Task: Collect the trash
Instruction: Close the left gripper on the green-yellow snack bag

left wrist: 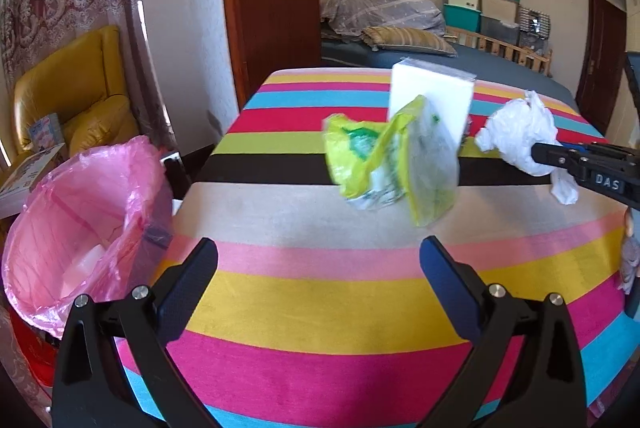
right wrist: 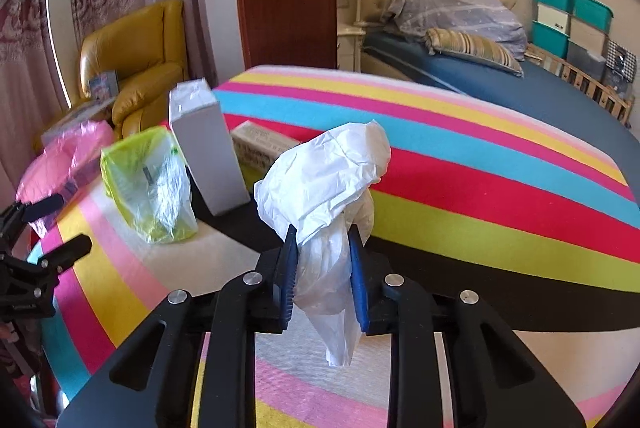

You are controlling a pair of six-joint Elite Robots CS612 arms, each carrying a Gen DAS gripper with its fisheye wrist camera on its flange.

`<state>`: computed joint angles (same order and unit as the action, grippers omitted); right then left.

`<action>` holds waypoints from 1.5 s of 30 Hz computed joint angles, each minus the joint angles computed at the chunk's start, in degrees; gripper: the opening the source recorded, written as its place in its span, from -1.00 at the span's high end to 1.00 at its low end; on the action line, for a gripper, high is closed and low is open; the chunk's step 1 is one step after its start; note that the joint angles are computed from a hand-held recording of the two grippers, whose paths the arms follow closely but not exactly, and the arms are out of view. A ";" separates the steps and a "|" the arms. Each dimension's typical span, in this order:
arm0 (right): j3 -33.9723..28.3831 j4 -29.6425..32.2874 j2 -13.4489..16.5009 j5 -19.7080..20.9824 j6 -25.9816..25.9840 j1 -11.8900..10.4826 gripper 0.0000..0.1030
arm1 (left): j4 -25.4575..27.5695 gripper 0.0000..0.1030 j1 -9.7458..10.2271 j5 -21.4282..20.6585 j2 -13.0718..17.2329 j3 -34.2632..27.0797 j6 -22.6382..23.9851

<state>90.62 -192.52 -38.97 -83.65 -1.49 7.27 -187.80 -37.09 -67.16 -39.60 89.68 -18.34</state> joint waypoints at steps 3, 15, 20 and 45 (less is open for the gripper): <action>0.22 -0.60 -0.08 0.17 0.71 -0.11 0.53 | 0.68 -0.90 0.33 -3.43 0.16 -1.32 -0.85; 0.27 -1.47 -0.11 1.40 1.18 -0.49 0.53 | 12.24 -0.12 1.82 -8.15 3.90 -11.74 -2.66; 0.25 -1.75 -0.04 1.70 1.98 -0.63 0.52 | 7.00 0.25 0.97 -7.58 3.51 -9.81 -0.68; 1.97 -4.64 -0.43 0.99 -0.29 -0.19 0.52 | -8.40 0.24 -1.19 -2.15 1.34 0.45 -2.25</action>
<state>92.60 -197.16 -39.40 -82.66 -1.78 7.08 -196.20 -38.28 -69.31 -38.26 90.13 -20.59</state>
